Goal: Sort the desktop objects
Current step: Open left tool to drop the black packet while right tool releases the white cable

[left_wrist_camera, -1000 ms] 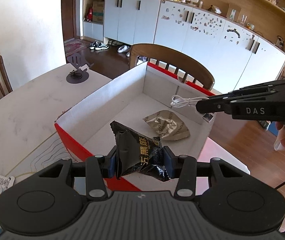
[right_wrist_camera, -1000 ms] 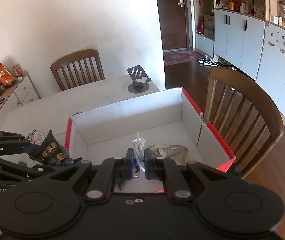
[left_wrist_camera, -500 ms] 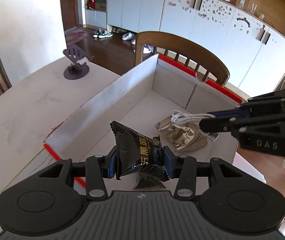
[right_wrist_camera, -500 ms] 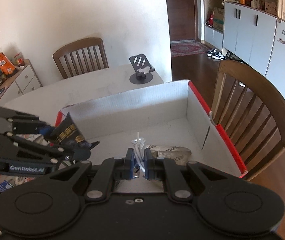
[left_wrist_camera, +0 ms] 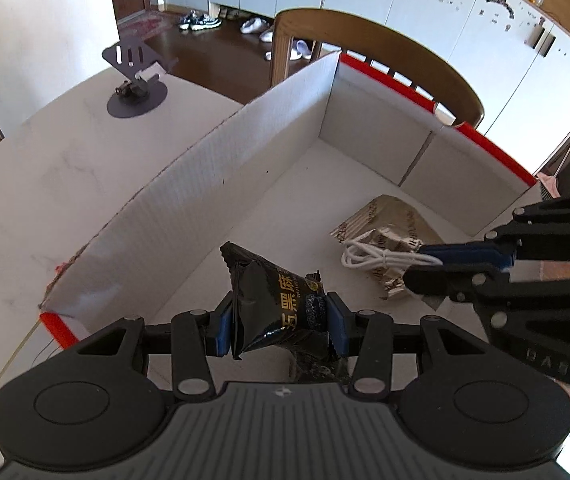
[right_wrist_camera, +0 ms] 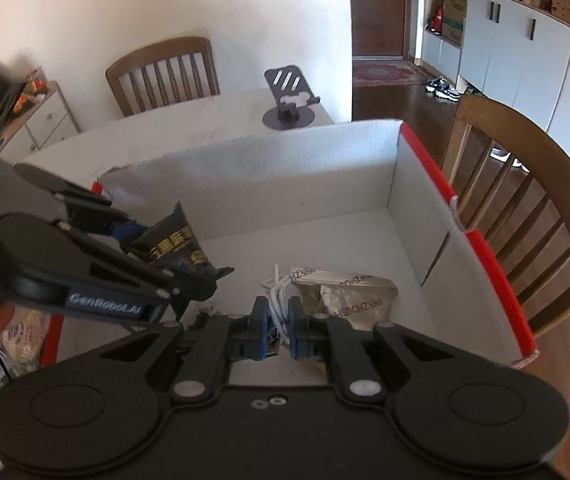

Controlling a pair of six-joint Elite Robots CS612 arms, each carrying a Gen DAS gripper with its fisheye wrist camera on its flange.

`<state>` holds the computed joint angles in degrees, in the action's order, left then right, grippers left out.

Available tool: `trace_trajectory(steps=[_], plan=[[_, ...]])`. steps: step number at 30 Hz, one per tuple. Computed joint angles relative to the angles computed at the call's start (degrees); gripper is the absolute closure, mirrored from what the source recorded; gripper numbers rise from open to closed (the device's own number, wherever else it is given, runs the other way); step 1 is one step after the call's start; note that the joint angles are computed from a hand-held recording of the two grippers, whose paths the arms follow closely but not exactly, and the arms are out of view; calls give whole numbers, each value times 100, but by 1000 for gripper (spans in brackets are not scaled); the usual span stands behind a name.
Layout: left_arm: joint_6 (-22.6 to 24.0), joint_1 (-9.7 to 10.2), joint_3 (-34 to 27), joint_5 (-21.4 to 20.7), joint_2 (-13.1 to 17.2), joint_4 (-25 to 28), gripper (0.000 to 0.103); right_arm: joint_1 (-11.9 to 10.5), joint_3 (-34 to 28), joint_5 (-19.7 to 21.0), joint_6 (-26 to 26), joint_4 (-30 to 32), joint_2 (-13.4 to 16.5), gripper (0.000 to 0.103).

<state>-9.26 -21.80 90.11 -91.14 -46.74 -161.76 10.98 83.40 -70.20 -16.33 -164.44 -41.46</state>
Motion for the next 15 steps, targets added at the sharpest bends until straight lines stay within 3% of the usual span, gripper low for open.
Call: trace_trajectory(steps=[8,15], plan=[[90,10,-353,-39,168,562,58,59,-190,-179,-144,281,146,94],[-98,80,-543,-280,264,891,58,94,-296,-272,-220,648,180,94]])
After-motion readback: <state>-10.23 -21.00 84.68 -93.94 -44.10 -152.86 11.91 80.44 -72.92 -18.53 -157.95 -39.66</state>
